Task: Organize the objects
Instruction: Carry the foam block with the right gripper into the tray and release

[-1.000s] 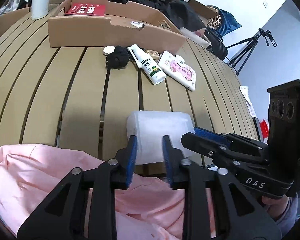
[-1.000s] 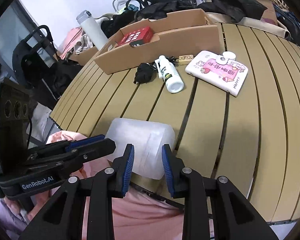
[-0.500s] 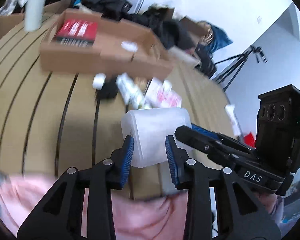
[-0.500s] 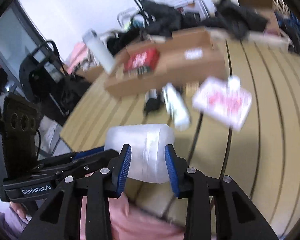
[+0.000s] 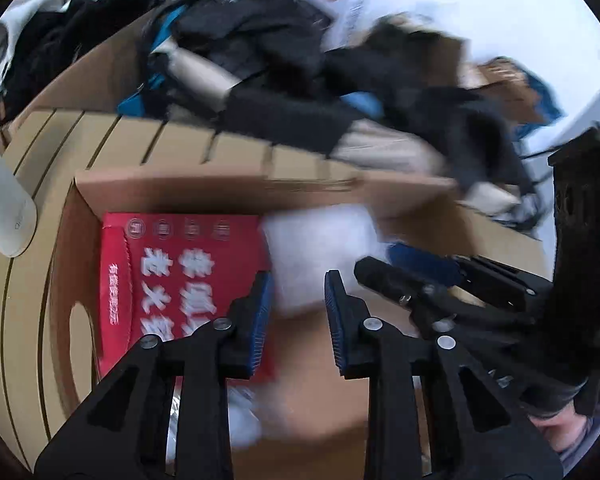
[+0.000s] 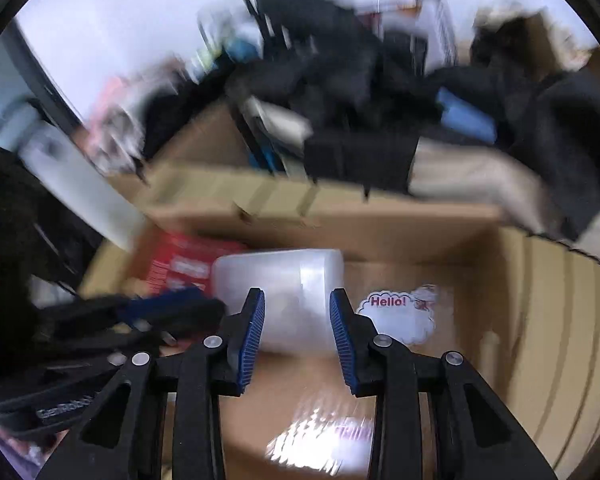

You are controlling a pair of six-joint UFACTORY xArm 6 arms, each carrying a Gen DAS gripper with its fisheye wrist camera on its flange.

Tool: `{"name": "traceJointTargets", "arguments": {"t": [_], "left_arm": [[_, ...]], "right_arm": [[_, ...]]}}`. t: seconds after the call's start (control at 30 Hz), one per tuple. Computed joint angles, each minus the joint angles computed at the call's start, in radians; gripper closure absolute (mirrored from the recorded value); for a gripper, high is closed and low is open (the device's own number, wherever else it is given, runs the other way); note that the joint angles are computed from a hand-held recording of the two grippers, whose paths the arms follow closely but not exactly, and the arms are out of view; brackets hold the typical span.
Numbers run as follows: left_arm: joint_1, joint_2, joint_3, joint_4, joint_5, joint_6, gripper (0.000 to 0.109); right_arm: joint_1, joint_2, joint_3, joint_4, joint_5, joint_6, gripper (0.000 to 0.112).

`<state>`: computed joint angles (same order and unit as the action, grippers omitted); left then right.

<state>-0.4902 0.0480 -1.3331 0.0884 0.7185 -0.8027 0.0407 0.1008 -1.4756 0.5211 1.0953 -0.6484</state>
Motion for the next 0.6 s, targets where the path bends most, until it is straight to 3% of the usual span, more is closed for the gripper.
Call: {"name": "traceJointTargets", "arguments": {"t": [0.07, 0.13, 0.2, 0.3, 0.37, 0.5, 0.6], "left_arm": [[0.025, -0.042, 0.093, -0.073, -0.124, 0.014, 0.081], [0.042, -0.074, 0.161, -0.188, -0.211, 0.077, 0.068], [0.046, -0.087, 0.192, -0.252, -0.268, 0.101, 0.049], [0.03, -0.072, 0.143, -0.114, -0.194, 0.016, 0.043], [0.013, -0.079, 0.117, -0.003, -0.116, -0.047, 0.038], [-0.015, -0.171, 0.137, 0.036, 0.017, -0.058, 0.036], [-0.068, -0.275, 0.137, 0.169, 0.155, -0.127, 0.035]], "right_arm": [[0.004, 0.041, -0.053, -0.015, 0.015, 0.039, 0.063], [-0.012, 0.043, -0.04, 0.023, -0.023, 0.025, 0.027], [-0.04, 0.102, -0.109, 0.05, 0.077, 0.071, 0.023], [-0.046, 0.131, -0.146, 0.04, 0.133, 0.097, 0.023], [-0.026, 0.092, -0.103, -0.009, 0.074, 0.096, 0.024], [-0.013, -0.011, -0.001, -0.066, -0.017, 0.056, 0.024], [-0.045, -0.129, 0.054, -0.071, 0.007, 0.003, 0.023]]}}
